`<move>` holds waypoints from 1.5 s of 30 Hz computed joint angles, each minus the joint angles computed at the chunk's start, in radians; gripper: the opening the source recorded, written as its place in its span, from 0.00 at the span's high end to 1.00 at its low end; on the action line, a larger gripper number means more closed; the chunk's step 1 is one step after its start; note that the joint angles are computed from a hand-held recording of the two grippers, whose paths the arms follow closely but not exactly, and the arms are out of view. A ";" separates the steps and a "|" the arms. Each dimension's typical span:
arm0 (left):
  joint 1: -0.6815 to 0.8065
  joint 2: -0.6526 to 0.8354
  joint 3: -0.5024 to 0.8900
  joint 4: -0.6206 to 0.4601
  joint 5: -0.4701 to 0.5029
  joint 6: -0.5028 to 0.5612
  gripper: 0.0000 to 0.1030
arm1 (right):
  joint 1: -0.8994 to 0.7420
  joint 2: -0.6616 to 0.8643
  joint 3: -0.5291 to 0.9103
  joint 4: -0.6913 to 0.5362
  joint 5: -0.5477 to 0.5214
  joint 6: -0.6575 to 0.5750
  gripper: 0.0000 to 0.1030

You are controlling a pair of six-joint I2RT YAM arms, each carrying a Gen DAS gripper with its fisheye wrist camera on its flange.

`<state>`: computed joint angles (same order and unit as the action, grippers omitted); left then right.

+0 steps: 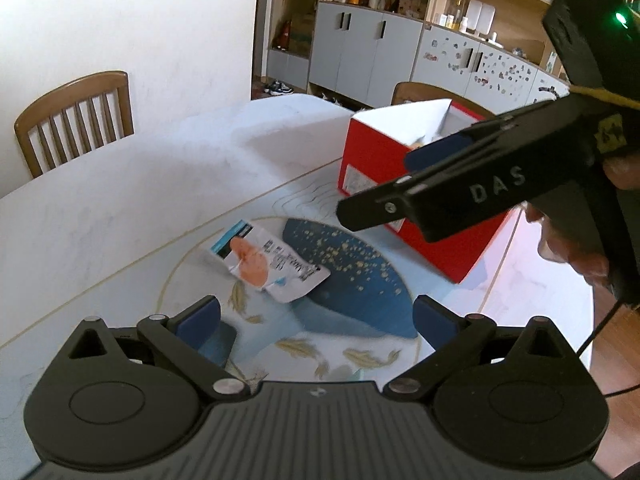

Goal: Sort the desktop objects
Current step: 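Move the right gripper over the orange-picture white packet while the left approaches the mint-green stick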

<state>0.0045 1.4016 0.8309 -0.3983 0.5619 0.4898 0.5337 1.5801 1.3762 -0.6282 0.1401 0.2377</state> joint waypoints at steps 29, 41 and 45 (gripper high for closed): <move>0.026 0.022 -0.213 0.233 0.008 0.170 0.00 | -0.006 0.273 0.157 -0.001 -0.051 -0.021 0.05; 0.030 0.045 -0.210 0.214 0.036 0.211 0.01 | -0.007 0.391 0.253 -0.011 -0.056 -0.050 0.05; 0.043 0.079 -0.183 0.148 0.050 0.241 0.01 | -0.013 0.441 0.299 -0.024 -0.056 -0.066 0.06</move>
<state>0.0475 1.4811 0.6479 -0.2506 0.6114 0.7305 0.5212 2.0209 1.6757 -0.6527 0.0840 0.1720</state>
